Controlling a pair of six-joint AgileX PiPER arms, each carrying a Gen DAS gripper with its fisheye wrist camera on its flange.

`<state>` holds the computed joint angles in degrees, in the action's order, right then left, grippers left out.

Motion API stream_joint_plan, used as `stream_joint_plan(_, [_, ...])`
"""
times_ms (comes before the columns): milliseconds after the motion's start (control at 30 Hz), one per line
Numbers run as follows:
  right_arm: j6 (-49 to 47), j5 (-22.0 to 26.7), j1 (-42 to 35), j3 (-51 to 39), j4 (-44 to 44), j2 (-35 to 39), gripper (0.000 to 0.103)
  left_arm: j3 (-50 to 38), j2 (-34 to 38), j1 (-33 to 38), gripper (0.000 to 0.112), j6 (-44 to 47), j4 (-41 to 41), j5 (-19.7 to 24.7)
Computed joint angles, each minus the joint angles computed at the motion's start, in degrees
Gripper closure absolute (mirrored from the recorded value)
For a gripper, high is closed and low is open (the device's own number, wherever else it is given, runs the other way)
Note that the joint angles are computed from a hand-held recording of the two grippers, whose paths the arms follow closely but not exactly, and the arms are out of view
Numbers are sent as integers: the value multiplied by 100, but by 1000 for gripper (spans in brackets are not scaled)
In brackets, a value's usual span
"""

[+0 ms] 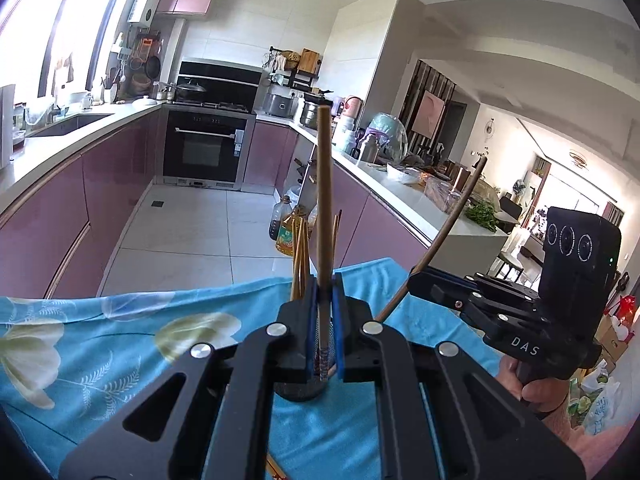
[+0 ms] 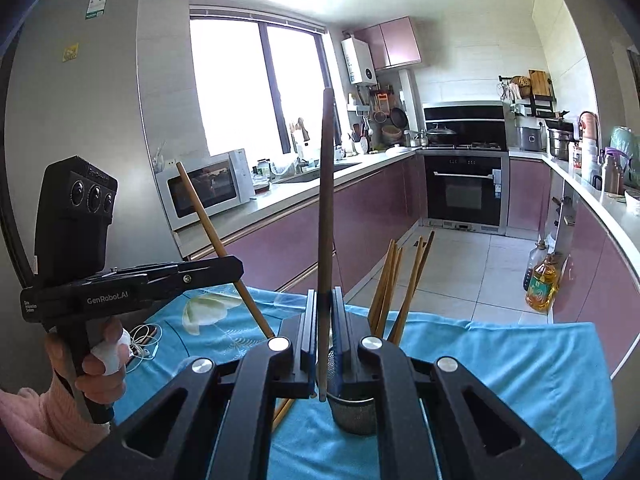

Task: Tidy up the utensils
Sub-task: 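Lift both held chopsticks upright over the mesh cup, then lower both chopsticks into the mesh cup and open both grippers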

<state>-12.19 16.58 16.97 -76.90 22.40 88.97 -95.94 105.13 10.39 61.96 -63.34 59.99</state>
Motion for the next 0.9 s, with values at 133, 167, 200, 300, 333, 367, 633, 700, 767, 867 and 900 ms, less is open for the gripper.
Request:
stream_joint_plan(133, [221, -27, -50, -159, -247, 99, 97, -229, 110, -154, 105, -185, 156, -148])
stream_joint_plan(167, [178, -11, -80, -204, -187, 144, 97, -276, 145, -203, 105, -227, 214, -205])
stream_joint_plan(200, [66, 5, -120, -244, -49, 191, 97, -322, 175, -244, 105, -275, 277, -248])
stream_joint_plan(300, [-24, 19, -184, -342, 90, 308, 97, -369, 236, -378, 105, -373, 455, -437])
stream_joint_plan(333, [-58, -7, -201, -356, 138, 340, 97, -394, 266, -424, 105, -392, 521, -487])
stream_joint_plan(367, [51, -50, -182, -336, 39, 339, 97, -433, 304, -479, 105, -435, 612, -539])
stream_joint_plan(633, [172, -224, -243, -350, 15, 487, 97, -644, 577, -746, 105, -696, 1192, -669])
stream_joint_plan(700, [99, -194, -260, -390, 116, 556, 97, -762, 666, -792, 105, -801, 1323, -678])
stream_joint_plan(767, [122, -143, -281, -411, 102, 628, 97, -847, 735, -821, 105, -865, 1433, -657])
stream_joint_plan(867, [129, 24, -333, -498, 135, 761, 97, -821, 743, -832, 105, -850, 1518, -645])
stream_joint_plan(900, [132, 117, -349, -543, 149, 807, 97, -864, 782, -837, 105, -858, 1564, -635])
